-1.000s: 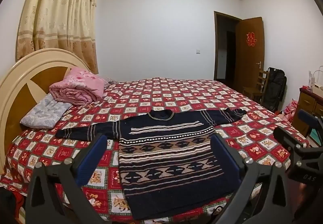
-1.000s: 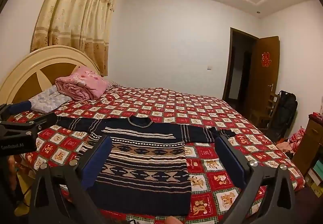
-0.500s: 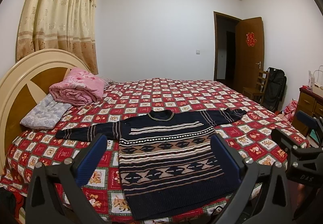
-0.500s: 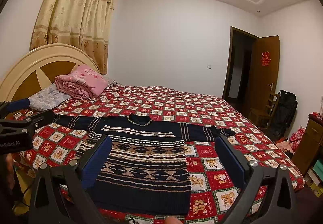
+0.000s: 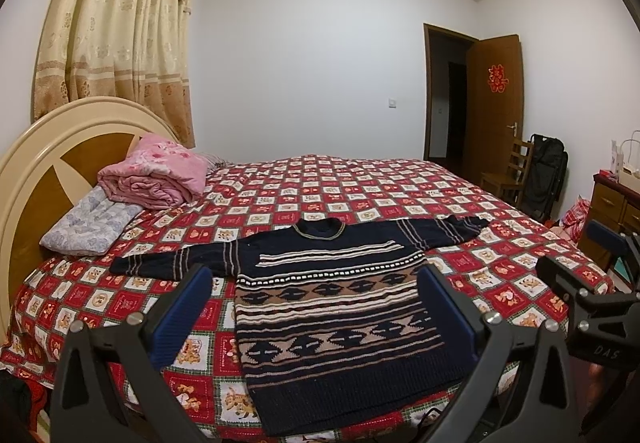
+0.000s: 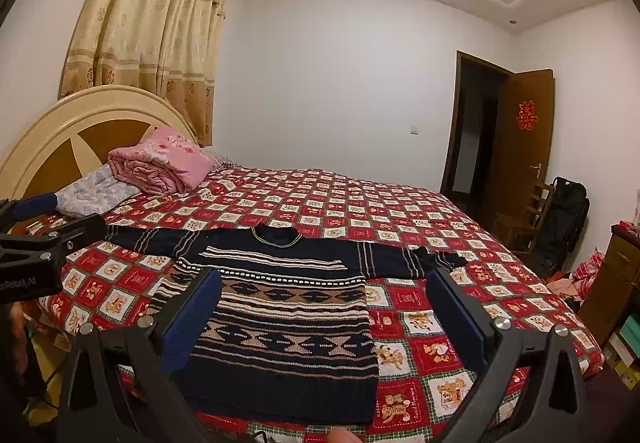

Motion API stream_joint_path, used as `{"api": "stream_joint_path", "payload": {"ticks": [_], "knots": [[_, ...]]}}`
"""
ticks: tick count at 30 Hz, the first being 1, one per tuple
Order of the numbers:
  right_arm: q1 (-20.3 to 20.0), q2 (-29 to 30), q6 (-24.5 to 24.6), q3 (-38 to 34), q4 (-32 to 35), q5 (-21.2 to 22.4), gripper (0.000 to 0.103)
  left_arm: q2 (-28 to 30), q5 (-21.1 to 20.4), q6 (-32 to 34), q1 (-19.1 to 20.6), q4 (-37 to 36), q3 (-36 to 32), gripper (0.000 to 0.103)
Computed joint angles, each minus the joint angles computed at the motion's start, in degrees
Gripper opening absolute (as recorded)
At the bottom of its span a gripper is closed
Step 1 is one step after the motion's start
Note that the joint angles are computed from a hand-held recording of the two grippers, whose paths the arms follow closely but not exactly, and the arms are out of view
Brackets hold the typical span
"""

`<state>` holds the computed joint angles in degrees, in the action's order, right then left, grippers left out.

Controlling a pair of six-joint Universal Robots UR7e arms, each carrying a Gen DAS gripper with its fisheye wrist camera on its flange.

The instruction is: Fold small clothes

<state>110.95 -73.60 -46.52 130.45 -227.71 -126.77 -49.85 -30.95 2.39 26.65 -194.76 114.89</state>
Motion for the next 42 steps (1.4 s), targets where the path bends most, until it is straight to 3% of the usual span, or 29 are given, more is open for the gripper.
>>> {"api": "stream_joint_path", "payload": {"ticks": [42], "knots": [[0.2,0.8,-0.3,0.0,-0.4,-0.2,0.102,0.1,0.0,0.0,0.4,0.4,-0.3,0.103]]}}
